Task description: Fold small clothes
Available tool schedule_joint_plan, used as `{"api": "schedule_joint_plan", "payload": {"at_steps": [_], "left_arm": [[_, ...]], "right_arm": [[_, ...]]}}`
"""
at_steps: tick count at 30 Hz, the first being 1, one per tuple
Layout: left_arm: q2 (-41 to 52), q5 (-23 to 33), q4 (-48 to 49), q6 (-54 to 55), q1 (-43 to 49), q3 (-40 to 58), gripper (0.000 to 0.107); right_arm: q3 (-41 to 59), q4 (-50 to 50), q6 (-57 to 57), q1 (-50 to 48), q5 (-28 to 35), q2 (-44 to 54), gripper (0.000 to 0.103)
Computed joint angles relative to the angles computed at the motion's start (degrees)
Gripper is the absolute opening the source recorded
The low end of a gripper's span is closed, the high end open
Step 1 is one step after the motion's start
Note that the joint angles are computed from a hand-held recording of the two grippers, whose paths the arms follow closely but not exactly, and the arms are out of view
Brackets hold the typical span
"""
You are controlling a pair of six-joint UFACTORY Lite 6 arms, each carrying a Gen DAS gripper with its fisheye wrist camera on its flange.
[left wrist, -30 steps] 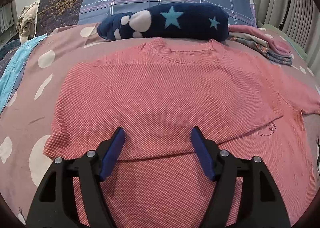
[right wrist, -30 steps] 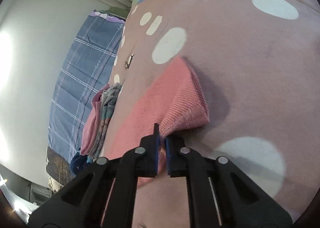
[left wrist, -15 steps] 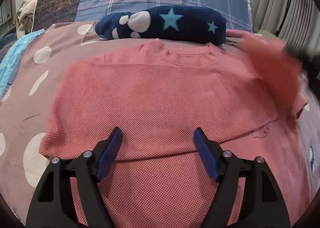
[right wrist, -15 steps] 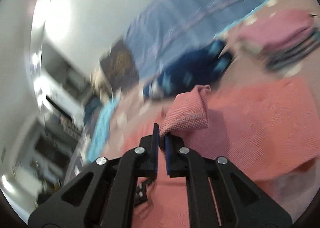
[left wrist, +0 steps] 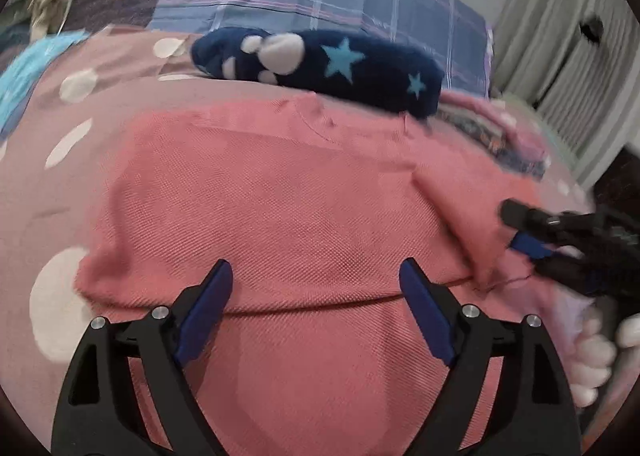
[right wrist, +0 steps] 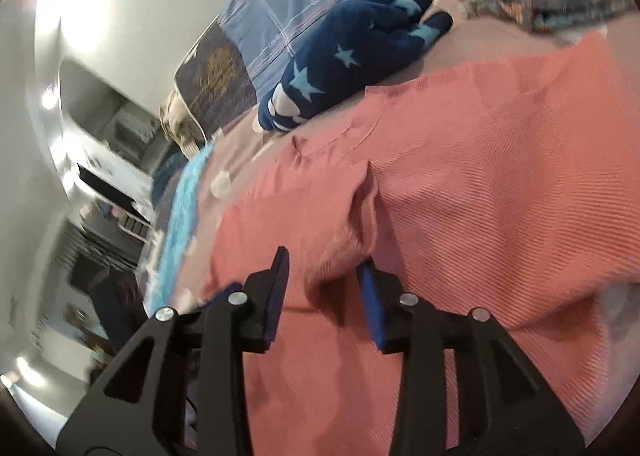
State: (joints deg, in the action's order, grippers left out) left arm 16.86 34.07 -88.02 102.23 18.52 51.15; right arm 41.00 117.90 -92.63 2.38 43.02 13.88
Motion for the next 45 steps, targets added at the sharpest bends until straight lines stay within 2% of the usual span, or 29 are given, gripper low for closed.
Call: {"api": "schedule_joint_plan", "payload": {"at_steps": [2, 3, 5, 7, 11, 13, 16, 18, 20, 21, 22, 25, 30, 33, 39, 40, 41, 42, 43, 44, 45], "left_arm": [[-0.4, 6.6, 5.0, -4.9, 4.2, 1.0, 0.086], [-0.3, 9.5, 7.4, -7.5, 6.2, 1.9, 0.086], [0.4, 13.3, 10.8, -11.3, 8.3, 4.2, 0.086], [0.8, 13.8, 11.8, -12.7, 8.4, 5.4, 0.086], [4.5, 12.3, 12.5, -16.0, 3.6, 8.4, 0.086], [6.0, 7.9, 12.7, -17.2, -0.2, 9.6, 0.085], [8.0, 0.8, 11.9, -18.5, -5.7, 11.1, 0.078], [8.6, -1.5, 11.9, -18.7, -8.6, 12.3, 0.061], [9.6, -1.8, 14.6, -22.3, -11.0, 14.2, 0.03], [9.5, -2.6, 15.3, -23.1, -11.8, 14.4, 0.023], [9.5, -2.3, 16.7, -24.7, -12.7, 15.2, 0.005], [4.6, -0.6, 16.9, -26.1, -12.5, 14.7, 0.005], [-8.4, 5.1, 17.3, -25.6, -6.2, 15.5, 0.005], [-10.4, 7.5, 19.7, -25.6, -0.9, 18.4, 0.005], [-2.2, 1.8, 24.0, -25.6, 4.1, 19.9, 0.008], [0.0, -1.2, 24.3, -25.5, 4.1, 19.8, 0.017], [1.2, -4.2, 24.8, -25.6, 3.9, 19.3, 0.034], [1.3, -6.7, 24.3, -24.8, 4.0, 18.3, 0.04], [1.1, -10.2, 21.3, -21.8, 4.0, 16.6, 0.043], [0.9, -11.2, 18.3, -18.5, 4.0, 15.5, 0.043], [1.2, -10.1, 16.9, -16.4, 4.6, 15.3, 0.043]], "right_arm": [[3.6, -5.3, 2.6, 0.2, 8.7, 4.1, 0.036], [3.5, -5.7, 2.2, 0.6, 10.0, 3.9, 0.036], [1.8, -5.6, -0.1, 1.8, 7.7, 0.9, 0.036], [-1.8, -5.0, -2.3, 2.1, 1.4, -4.6, 0.036], [-11.1, -6.5, -5.0, 0.9, -8.8, -17.1, 0.036], [-14.8, -8.2, -5.0, 0.5, -12.1, -21.9, 0.037], [-21.2, -10.0, -6.7, -0.2, -18.4, -29.6, 0.037], [-24.6, -8.9, -9.3, -0.2, -21.6, -33.0, 0.038], [-27.0, -9.2, -10.6, -2.2, -20.9, -34.0, 0.039], [-27.6, -9.3, -11.7, -4.1, -19.1, -32.8, 0.039], [-27.6, -7.8, -14.0, -5.7, -17.4, -30.3, 0.039], [-27.1, -6.0, -16.8, -10.4, -11.6, -24.8, 0.037], [-27.4, -4.0, -19.0, -9.8, -11.7, -24.6, 0.037], [-27.3, -4.2, -19.2, -10.7, -10.7, -24.0, 0.037], [-28.1, -2.9, -19.5, -9.1, -12.6, -25.9, 0.037], [-28.2, -2.5, -19.7, -8.6, -13.2, -26.2, 0.037], [-28.3, -2.3, -19.6, -8.2, -13.7, -26.5, 0.037], [-28.2, -2.1, -19.6, -7.9, -14.1, -26.7, 0.037], [-28.2, -1.9, -19.6, -7.5, -14.7, -26.9, 0.037], [-28.2, -1.6, -19.6, -6.9, -15.4, -27.4, 0.037], [-28.1, -1.0, -19.5, -6.2, -16.2, -27.8, 0.037]]}}
